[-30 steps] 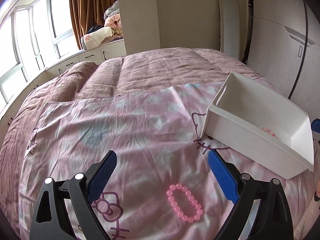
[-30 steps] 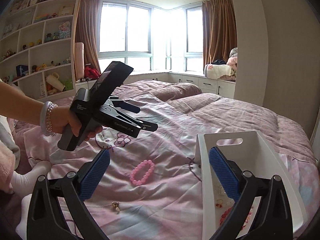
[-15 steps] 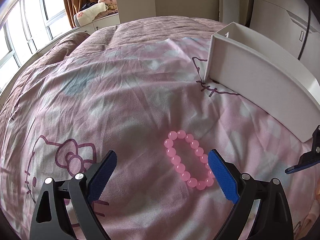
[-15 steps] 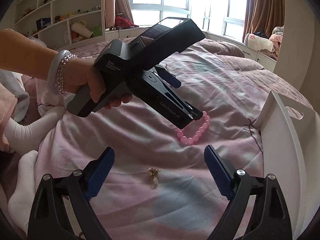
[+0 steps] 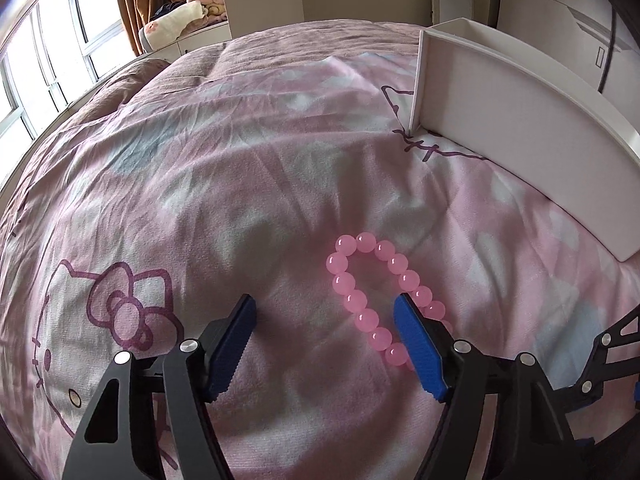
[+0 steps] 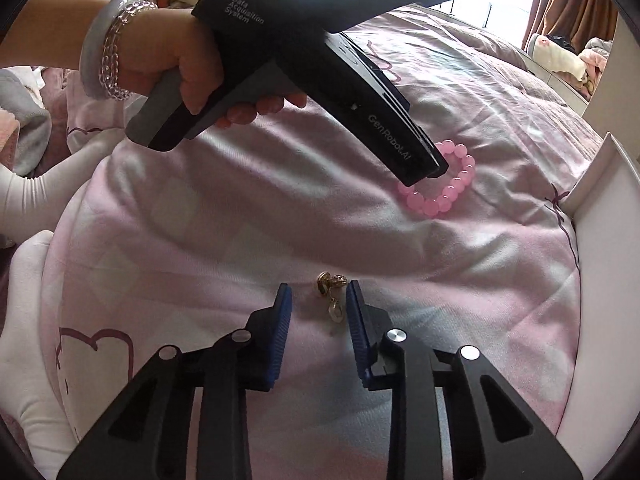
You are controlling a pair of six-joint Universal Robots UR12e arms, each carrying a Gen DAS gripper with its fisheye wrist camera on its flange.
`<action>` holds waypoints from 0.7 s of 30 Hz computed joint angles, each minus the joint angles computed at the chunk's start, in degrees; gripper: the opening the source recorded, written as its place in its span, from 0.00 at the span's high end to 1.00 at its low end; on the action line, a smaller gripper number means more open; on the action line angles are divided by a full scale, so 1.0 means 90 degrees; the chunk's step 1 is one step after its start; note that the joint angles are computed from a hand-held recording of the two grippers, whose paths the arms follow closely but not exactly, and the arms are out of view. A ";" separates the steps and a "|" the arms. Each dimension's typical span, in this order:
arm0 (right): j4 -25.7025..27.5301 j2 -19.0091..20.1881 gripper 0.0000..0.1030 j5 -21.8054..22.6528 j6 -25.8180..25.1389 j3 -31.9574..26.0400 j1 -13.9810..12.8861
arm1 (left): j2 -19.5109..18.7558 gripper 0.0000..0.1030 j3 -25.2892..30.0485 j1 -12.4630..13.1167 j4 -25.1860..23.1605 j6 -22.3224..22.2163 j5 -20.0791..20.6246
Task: Organize jewelry
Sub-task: 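Grasp the pink bead bracelet with the left tool while the right tool grasps the gold earring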
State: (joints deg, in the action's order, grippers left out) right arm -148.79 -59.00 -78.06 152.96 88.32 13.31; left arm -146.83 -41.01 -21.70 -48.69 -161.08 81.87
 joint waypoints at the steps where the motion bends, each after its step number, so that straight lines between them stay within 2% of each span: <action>1: 0.0029 -0.0004 0.82 0.0026 -0.0024 0.0000 -0.0001 | -0.0002 0.35 -0.0008 -0.0002 0.0030 0.0020 0.0016; 3: 0.0076 -0.0003 0.85 0.0018 -0.0072 -0.0015 0.0013 | -0.0004 0.43 -0.0027 0.0008 0.0098 -0.0012 -0.0002; 6: 0.0047 -0.0018 0.85 0.0038 -0.0132 0.0014 0.0014 | -0.0028 0.56 0.0032 0.0057 0.0025 -0.0195 -0.0198; 10: 0.0015 -0.0008 0.85 0.0075 -0.0161 0.0002 0.0008 | -0.0049 0.82 0.0093 0.0066 -0.0037 -0.0093 -0.0246; 16: -0.0092 -0.0028 0.85 0.0140 -0.0078 0.0015 -0.0020 | 0.0057 0.83 -0.0150 0.0039 0.0437 -0.0009 -0.0173; 21: -0.0199 -0.0030 0.85 0.0109 0.0032 -0.0001 -0.0046 | 0.0077 0.83 -0.0148 0.0037 0.0575 -0.0021 -0.0245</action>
